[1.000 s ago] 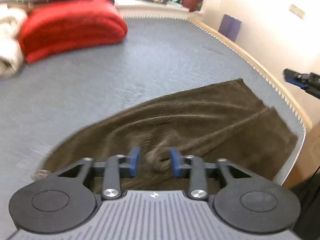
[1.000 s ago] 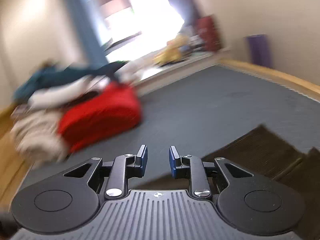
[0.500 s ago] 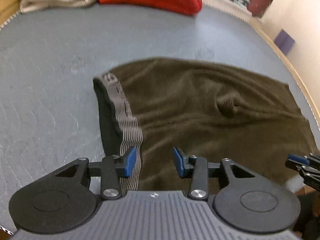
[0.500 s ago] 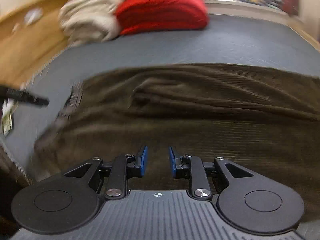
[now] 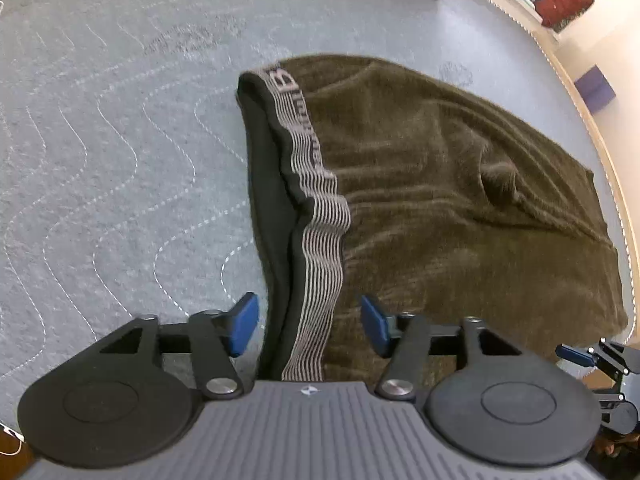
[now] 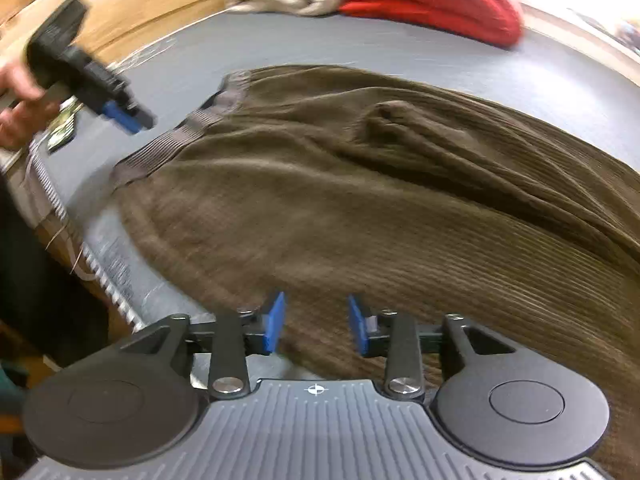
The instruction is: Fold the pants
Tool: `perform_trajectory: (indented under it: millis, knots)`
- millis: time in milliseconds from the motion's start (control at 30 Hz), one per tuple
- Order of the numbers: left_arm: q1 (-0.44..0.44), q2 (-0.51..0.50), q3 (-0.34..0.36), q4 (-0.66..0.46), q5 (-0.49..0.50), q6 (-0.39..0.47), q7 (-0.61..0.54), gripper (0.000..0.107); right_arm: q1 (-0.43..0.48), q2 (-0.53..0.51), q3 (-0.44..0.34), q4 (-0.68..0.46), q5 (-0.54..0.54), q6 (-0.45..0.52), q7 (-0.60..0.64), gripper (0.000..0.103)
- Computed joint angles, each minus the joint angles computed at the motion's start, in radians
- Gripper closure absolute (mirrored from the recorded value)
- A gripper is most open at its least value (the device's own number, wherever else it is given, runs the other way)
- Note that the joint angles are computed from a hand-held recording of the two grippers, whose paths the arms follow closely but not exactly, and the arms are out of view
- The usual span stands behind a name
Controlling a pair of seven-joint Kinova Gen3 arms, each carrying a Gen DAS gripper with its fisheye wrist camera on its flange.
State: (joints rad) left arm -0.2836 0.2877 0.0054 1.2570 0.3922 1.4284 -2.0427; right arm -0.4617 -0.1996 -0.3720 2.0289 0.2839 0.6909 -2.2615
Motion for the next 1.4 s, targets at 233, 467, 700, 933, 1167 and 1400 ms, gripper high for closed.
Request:
perform_trajectory:
  millis: [233,467,700,933,1167,1400]
  knots:
    - [0.062,-0.001,0.011,0.038,-0.097,-0.041,-0.018,0.042,-0.068,0.09,-0.027,-0.041,0.061,0.095,0.051,0.062]
    - [0.107,0.024,0.02,0.059,-0.148,-0.064,-0.03,0.042,-0.17,0.144,-0.019,-0.046,0.19,0.163,0.01,0.062]
    - [0.142,0.034,0.019,0.083,-0.192,-0.089,-0.04,0.042,-0.21,0.136,0.003,-0.03,0.225,0.161,0.017,0.075]
    - [0.125,0.008,0.025,0.106,-0.168,-0.107,-0.114,0.069,-0.216,0.131,-0.001,-0.026,0.238,0.161,0.046,0.091]
    - [0.024,-0.038,0.011,0.091,-0.025,-0.073,-0.209,0.086,-0.186,0.074,0.018,-0.016,0.163,0.098,0.127,0.097]
    - [0.162,-0.061,-0.081,0.137,-0.163,-0.128,-0.223,0.098,-0.144,0.081,0.014,-0.031,0.047,0.1,0.238,0.096]
